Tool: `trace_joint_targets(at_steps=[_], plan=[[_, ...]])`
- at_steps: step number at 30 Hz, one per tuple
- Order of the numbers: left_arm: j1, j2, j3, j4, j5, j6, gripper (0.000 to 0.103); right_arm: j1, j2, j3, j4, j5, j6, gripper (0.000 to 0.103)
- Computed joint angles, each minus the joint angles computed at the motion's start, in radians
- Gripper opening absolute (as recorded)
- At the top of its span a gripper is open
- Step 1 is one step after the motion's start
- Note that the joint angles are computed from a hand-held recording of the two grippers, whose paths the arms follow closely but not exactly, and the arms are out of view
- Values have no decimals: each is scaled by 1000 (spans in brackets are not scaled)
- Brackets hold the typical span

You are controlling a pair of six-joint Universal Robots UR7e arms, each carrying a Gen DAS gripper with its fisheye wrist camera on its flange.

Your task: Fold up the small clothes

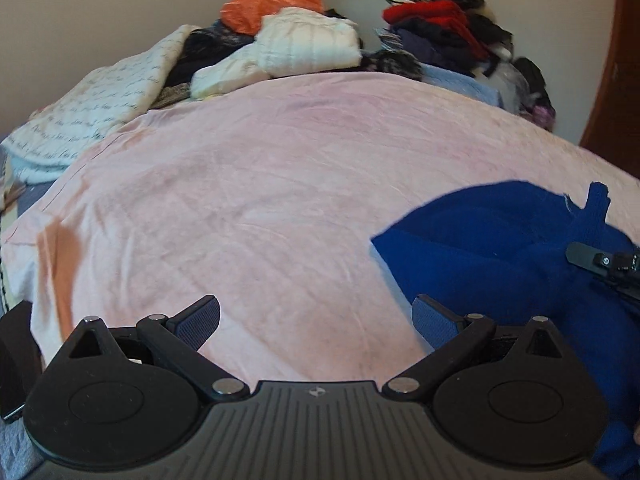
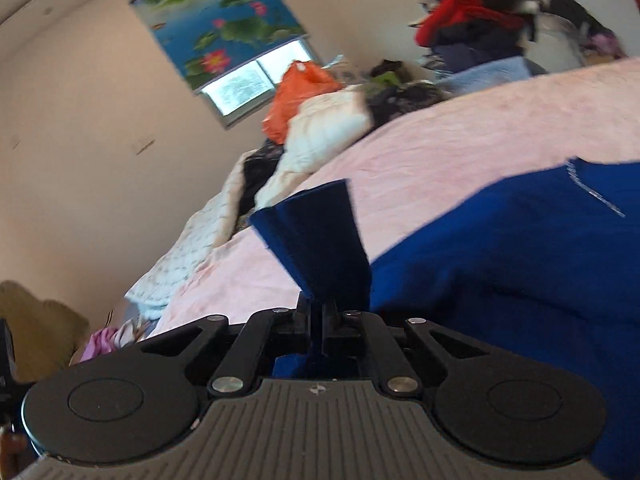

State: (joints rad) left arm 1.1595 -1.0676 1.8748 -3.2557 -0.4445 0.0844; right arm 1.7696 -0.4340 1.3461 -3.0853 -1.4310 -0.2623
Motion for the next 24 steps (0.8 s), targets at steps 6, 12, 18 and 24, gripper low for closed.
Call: trace_joint_targets(at_steps=[6, 12, 18, 24], plan=[[4, 148, -73, -78, 9, 176, 103, -34, 1, 37, 31, -114, 82, 21], [22, 134, -63, 41, 2, 79, 103, -82, -13, 80, -38, -19, 274, 49], [5, 149, -52, -83, 5, 176, 103, -80, 36, 4, -14, -51, 346, 20], [-26, 224, -74, -295, -48, 458, 103, -29, 63, -146, 117, -32, 275, 11]])
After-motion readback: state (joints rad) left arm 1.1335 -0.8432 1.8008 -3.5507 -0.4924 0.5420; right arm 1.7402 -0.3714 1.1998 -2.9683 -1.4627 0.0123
